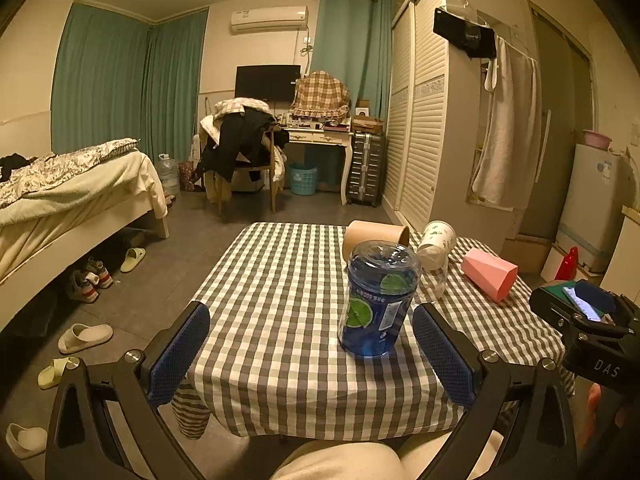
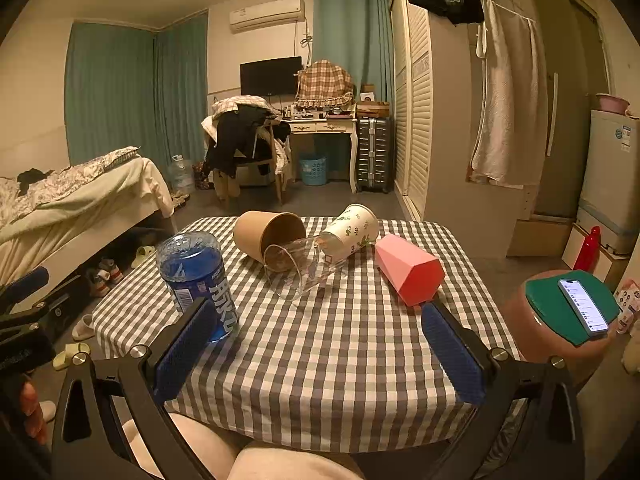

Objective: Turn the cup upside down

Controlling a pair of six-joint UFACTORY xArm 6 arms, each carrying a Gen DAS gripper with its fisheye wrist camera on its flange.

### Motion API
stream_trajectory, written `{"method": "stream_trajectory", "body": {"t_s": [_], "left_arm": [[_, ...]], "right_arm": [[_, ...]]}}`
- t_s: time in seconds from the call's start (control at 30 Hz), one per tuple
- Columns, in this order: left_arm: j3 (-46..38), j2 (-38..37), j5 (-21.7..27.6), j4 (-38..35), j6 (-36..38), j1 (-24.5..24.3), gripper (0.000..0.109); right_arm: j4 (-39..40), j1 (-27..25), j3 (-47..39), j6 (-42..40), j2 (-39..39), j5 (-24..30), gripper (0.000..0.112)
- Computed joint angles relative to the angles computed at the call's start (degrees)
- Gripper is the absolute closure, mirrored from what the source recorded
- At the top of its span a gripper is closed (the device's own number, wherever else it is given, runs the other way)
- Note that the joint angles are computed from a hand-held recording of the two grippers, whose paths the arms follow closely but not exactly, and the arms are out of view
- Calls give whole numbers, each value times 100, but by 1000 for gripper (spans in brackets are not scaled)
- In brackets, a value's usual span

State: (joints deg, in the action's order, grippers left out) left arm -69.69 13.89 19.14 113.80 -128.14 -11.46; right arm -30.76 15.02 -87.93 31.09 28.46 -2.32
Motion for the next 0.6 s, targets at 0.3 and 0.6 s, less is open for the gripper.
{"method": "stream_trajectory", "body": {"t_s": [0.3,0.6], "left_arm": [[-8,3,-62,33,-14,-2,6],[-11,5,-69,37,-6,6,6]], "right_arm": [[131,5,39,-135,-21,24,10],[221,13,60,-222,-28,35,10]]}}
